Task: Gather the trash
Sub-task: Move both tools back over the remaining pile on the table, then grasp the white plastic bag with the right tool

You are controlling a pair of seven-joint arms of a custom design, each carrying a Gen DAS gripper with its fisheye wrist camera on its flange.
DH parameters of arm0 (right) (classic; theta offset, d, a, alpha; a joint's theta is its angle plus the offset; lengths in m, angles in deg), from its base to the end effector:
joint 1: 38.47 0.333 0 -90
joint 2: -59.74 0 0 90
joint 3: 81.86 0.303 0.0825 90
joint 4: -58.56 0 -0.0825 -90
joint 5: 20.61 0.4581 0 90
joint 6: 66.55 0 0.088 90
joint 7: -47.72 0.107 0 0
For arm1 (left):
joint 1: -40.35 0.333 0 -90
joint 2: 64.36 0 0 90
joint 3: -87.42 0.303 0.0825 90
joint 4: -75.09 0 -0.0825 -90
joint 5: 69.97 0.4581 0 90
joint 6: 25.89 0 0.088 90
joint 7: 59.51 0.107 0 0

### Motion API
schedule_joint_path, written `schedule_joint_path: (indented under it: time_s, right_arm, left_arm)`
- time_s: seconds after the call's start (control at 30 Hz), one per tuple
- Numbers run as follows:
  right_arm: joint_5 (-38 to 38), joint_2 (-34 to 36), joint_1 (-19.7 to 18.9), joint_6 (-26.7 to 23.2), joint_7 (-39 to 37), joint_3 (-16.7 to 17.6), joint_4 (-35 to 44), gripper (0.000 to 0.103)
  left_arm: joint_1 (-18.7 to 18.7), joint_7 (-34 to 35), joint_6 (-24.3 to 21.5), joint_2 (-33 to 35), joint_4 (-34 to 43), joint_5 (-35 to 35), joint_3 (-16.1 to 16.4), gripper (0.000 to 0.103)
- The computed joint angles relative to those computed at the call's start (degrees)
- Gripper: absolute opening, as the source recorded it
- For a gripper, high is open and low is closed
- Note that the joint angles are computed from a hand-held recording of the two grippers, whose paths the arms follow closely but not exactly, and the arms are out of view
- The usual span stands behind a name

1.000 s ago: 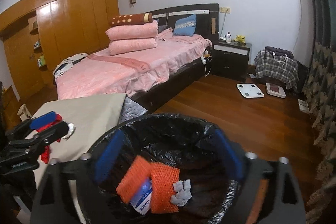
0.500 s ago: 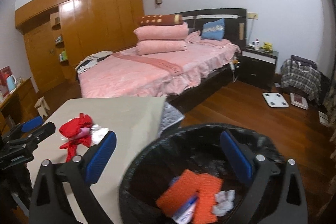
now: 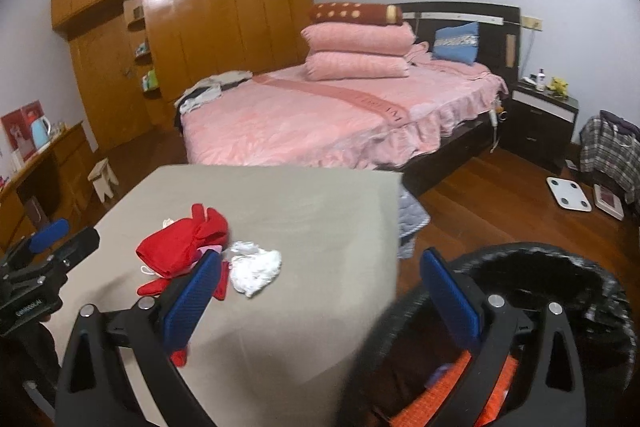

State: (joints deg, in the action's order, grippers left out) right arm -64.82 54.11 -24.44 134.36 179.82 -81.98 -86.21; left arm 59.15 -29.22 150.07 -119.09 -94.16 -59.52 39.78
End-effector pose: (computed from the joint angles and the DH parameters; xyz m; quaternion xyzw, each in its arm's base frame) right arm 0.4890 0.2076 0.3548 -0.7263 0.4919 -0.2013 0.4358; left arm 0.3842 -0.1509 0.3838 -0.7012 0.5086 -0.3242 0.3802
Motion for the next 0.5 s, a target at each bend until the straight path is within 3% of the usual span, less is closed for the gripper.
schedule_joint_path:
  time_s: [0.27,0.37,0.5]
  right_arm:
    - [6.5,10.1,1.6,-5.2,-5.9,4.4,7.9,0.097]
    - [2.9,13.3,-2.1,-7.7,-2.7,8.6,11.3,0.094]
    - [3.6,15.8,-4.7,-9.5,-3.8,12.3,13.4,0.091]
  left_arm:
    - [5.9,1.3,1.9,4.3,0.4,0.5,-0.6,0.091]
    - [7.7,2.0,3.2,5.6,0.7,-0.1,-1.4,0.091]
    - [9.2,2.8,4.4,7.2,1.1,-1.5,-2.3,0.091]
